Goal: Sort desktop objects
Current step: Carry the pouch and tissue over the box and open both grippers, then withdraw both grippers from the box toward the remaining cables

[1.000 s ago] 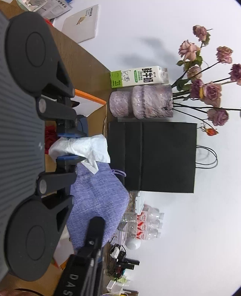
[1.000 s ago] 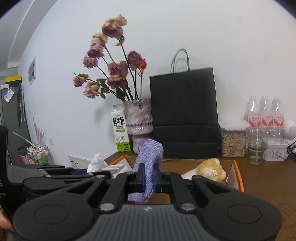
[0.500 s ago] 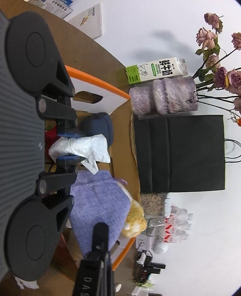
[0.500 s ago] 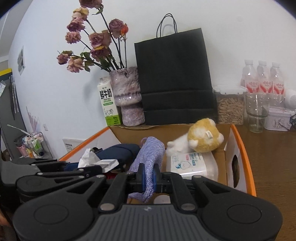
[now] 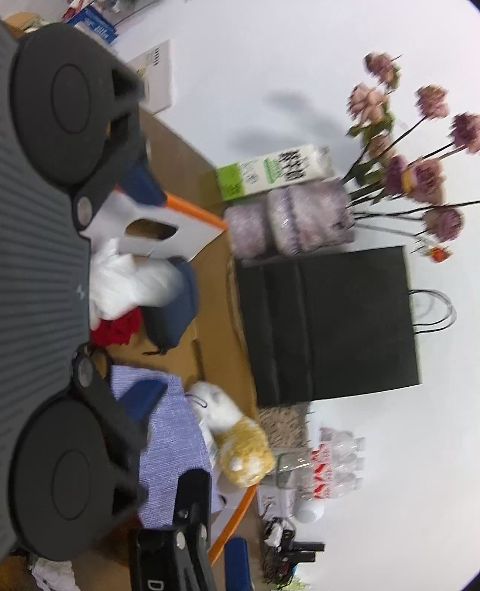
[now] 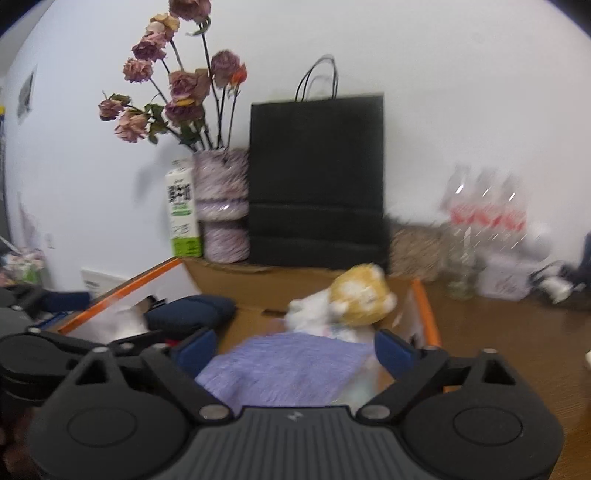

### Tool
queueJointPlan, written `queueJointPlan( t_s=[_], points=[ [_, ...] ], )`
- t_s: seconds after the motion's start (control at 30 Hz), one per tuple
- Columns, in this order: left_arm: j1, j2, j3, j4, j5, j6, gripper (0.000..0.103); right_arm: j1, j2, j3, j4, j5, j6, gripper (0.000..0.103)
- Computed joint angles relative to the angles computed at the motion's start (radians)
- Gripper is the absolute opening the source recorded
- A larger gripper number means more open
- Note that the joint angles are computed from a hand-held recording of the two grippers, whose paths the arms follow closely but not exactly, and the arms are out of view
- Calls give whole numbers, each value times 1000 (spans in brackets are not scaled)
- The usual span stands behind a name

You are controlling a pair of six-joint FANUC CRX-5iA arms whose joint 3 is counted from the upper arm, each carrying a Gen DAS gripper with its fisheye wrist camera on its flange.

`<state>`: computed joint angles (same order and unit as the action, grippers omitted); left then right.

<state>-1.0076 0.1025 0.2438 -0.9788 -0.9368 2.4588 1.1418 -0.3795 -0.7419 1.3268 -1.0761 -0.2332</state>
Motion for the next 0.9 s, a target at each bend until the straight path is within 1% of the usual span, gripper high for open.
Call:
queueJointPlan(
  t_s=[0.03,0.07,0.17,0.3,0.6,0.73,0.9],
  points=[
    [-11,-4,-5,-25,-3,19,103,11,5,5,-1,-23,6,103],
    [-15,-5,-7,-33,-3,28,103,20,9,8,0,-42,8,103],
    [-8,-13,-12,-14,4,30,103,45,24,20,-12,-87,27,103],
    [-9,-14,-11,-14,-9,42,103,51,22,21,-18,-88,34,103],
    [-10,-19,-16,-17,-8,51,103,55,15,16,-10,-95,28,103],
    [-18,-31,-25,-29,-7,68,103,64,9,15,3,-108,24,103],
    [-33,-46,-35,-41,-10,81,103,97,-5,10,14,-143,16,103]
  ],
)
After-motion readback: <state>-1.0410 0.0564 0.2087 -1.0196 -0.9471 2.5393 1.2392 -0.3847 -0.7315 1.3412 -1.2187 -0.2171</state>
